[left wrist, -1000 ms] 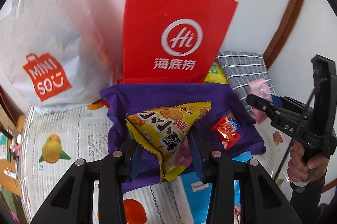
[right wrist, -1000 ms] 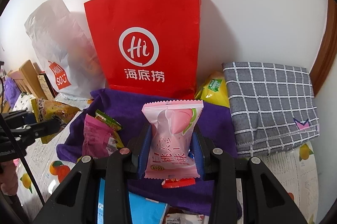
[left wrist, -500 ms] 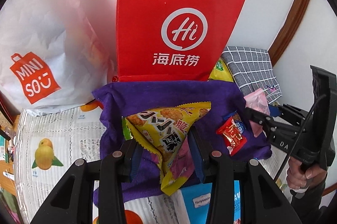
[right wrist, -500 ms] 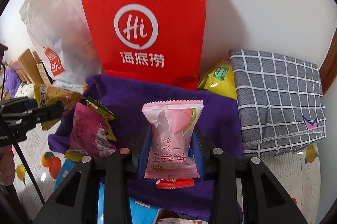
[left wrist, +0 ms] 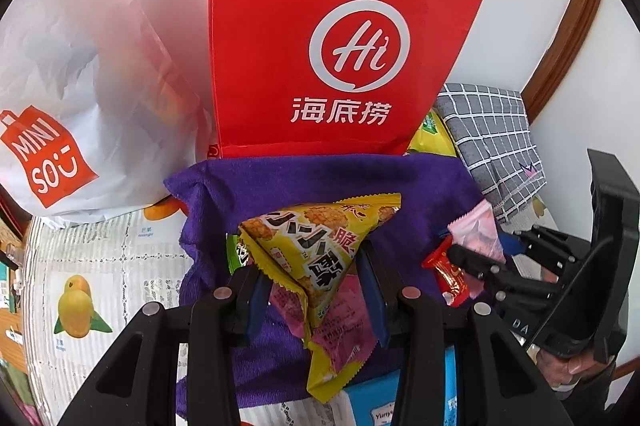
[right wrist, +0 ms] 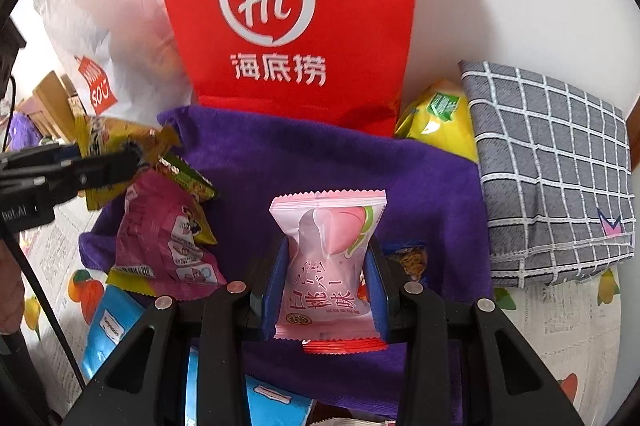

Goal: Organize snacks
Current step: 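Carry the yellow chip bag and pink candy with both tools over the towel, then open both tools to drop the yellow chip bag and pink candy onto the towel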

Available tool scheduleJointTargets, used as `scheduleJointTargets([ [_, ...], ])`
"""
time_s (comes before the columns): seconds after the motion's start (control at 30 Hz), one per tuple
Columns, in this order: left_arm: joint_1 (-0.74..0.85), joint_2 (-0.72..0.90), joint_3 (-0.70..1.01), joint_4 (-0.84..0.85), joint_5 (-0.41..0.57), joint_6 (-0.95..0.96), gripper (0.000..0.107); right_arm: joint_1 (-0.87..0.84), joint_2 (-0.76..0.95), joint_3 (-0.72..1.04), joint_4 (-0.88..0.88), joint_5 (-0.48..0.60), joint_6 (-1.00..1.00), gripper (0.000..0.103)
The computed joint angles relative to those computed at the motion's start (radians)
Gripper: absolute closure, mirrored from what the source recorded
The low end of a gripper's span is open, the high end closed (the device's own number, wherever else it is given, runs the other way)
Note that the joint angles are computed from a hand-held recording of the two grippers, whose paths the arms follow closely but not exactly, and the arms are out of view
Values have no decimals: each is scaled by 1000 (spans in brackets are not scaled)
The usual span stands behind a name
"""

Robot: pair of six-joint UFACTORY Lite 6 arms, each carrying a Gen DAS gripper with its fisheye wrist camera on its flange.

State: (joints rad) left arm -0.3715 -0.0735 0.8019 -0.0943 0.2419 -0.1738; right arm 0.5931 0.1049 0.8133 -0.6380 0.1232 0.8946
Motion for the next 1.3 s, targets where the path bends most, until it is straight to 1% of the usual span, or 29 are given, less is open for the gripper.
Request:
scheduleJointTargets([
  [0.1,1,39,23,17,0,-22,68,3,30,10,2,-4,-3,66],
  [0.2,-4,74,36,-1,-4,-1,68,4,63,24,19,-5,-17,66],
  [0.27,-10,82,36,34,-12,-36,68,6,82,34,37,0,-36,66],
  [0.4,-7,95,40,-29,-10,24,68,5,106,46,34,3,-28,66],
  [0.47,-9,106,42,-33,-14,29,68,2,112,48,37,-2,-32,66],
  [0.53,-16,120,44,-4,-19,-2,68,-2,117,51,52,-3,-50,66],
  [0.6,-12,130,45,-36,-23,27,68,1,115,50,13,0,-11,66],
  [0.67,-7,132,41,-84,-25,76,68,-1,116,50,22,-1,-24,66],
  [0.8,-3,134,38,-88,-22,84,68,0,111,54,-17,10,17,66],
  [0.93,3,127,38,-130,-15,121,68,-9,78,31,-49,6,41,66],
  [1.03,13,115,35,-218,0,209,67,-6,44,21,-57,16,51,62],
  [1.07,14,111,37,-219,11,210,65,-4,23,12,-73,20,69,59],
  [1.13,16,95,36,-213,30,201,45,0,-12,0,-125,33,123,57],
  [1.2,16,60,23,-193,40,180,40,1,-54,-16,-136,47,140,54],
  [1.23,9,41,19,-143,49,131,40,0,-74,-24,-138,51,144,53],
  [1.3,-4,-1,9,-60,70,47,40,0,-132,-50,-145,63,164,47],
])
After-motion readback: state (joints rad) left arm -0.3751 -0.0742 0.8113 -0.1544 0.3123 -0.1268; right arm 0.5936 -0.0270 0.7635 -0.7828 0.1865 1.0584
